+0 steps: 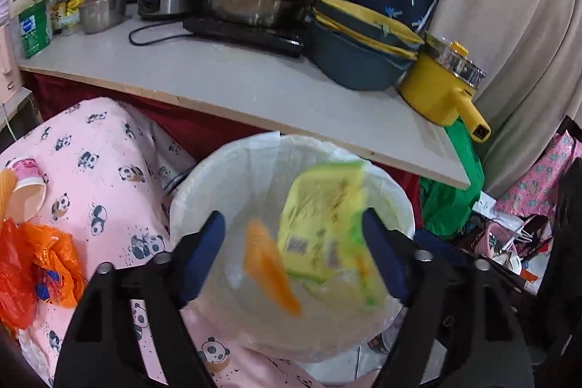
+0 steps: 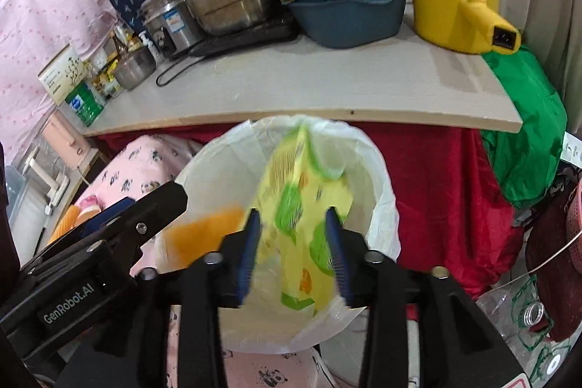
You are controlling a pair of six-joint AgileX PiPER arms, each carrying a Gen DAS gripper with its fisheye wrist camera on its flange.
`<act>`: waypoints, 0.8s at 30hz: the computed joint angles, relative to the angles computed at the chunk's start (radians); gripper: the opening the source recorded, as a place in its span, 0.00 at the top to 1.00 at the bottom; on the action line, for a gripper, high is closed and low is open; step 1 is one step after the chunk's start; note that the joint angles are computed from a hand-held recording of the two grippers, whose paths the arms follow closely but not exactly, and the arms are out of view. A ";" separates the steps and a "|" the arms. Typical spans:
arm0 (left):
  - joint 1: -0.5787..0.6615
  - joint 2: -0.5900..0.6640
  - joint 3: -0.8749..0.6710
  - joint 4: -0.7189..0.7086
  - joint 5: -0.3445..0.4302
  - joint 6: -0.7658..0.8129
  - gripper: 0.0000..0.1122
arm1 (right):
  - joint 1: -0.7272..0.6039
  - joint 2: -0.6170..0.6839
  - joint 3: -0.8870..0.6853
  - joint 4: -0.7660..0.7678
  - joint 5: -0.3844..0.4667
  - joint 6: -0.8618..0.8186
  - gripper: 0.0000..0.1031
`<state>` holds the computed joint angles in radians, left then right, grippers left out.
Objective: Collect trash
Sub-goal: 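Drop the snack bag into the bin with the right gripper while the left drops the mesh sleeve, then grasp another orange mesh sleeve with the right gripper while the left grasps clear plastic wrap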
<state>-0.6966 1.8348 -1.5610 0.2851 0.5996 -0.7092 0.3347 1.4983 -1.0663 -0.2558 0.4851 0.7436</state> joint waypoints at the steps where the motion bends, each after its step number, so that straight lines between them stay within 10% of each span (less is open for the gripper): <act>1: 0.000 -0.005 -0.001 0.008 0.000 -0.009 0.28 | 0.005 -0.009 0.005 -0.033 0.002 0.031 0.56; 24: -0.013 -0.572 0.534 0.424 0.366 -0.532 0.27 | 0.477 -0.067 -0.133 -0.279 0.204 0.332 0.49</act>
<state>-0.7099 1.2623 -1.0271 0.7096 0.9654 -1.2409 0.8121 1.4309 -1.1990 -0.5347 0.6887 1.0757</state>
